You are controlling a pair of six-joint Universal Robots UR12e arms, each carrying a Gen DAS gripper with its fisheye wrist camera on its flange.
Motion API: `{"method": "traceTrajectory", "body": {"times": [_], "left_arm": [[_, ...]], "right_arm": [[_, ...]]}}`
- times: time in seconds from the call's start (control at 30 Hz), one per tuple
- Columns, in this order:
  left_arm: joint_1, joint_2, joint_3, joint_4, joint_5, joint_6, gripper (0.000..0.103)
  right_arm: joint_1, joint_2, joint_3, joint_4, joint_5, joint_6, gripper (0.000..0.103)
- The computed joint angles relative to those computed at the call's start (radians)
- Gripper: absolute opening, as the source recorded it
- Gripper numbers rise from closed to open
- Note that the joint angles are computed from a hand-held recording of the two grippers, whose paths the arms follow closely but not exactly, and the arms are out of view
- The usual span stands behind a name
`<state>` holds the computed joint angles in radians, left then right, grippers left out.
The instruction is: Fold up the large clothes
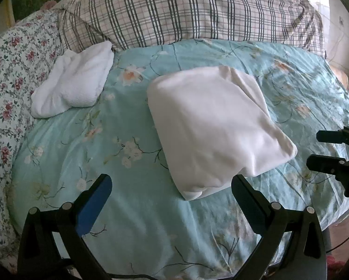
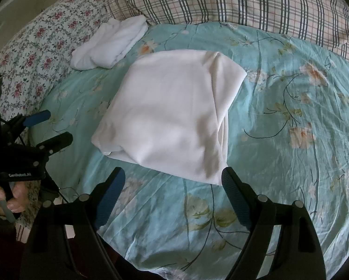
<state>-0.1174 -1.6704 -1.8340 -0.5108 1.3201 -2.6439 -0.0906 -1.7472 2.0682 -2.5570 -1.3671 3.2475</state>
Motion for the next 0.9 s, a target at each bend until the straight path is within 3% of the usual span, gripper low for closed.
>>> {"method": "traceTrajectory", "body": {"times": [0.9], "left_arm": [[-0.003,-0.008,0.010,-0.008,0.000,0.007,0.103]], "right_arm": [[-0.011,0.005,-0.016,0.001,0.012,-0.023,0.085]]}}
